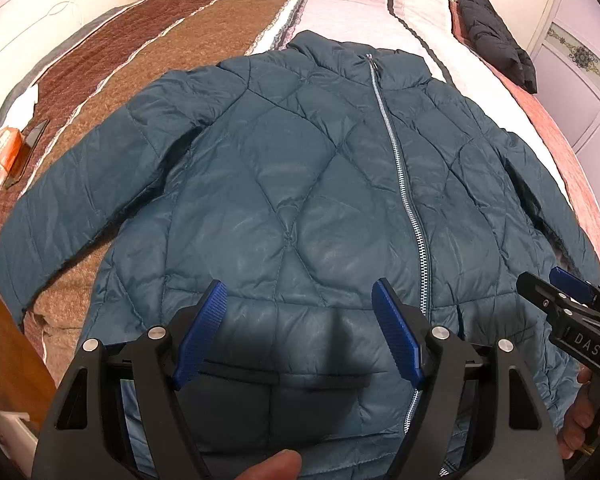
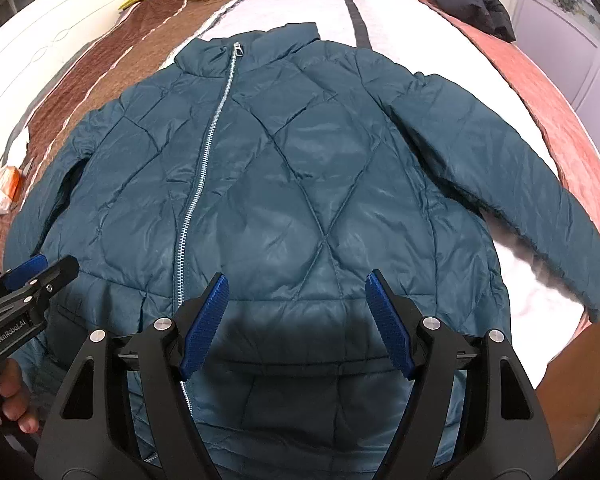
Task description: Fold large clothes
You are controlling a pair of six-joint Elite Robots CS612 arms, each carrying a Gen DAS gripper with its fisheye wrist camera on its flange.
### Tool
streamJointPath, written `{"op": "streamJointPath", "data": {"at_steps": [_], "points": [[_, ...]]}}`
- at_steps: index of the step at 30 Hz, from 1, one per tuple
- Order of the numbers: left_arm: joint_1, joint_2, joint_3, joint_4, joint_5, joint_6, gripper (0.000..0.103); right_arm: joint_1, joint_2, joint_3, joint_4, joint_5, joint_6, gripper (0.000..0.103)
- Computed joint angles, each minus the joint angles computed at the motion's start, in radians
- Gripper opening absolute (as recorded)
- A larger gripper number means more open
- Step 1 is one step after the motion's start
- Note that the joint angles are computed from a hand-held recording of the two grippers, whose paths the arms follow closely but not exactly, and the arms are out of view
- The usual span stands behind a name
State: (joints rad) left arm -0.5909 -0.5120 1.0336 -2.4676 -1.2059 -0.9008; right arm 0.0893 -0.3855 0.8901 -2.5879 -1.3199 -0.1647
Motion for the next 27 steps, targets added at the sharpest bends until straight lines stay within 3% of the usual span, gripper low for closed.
{"op": "streamJointPath", "data": {"at_steps": [27], "points": [[0.0,0.0,-0.003,0.017,-0.008,-0.009,0.073,-0.001,0.0,0.001,0.005,0.004,0.008,0.071]]}}
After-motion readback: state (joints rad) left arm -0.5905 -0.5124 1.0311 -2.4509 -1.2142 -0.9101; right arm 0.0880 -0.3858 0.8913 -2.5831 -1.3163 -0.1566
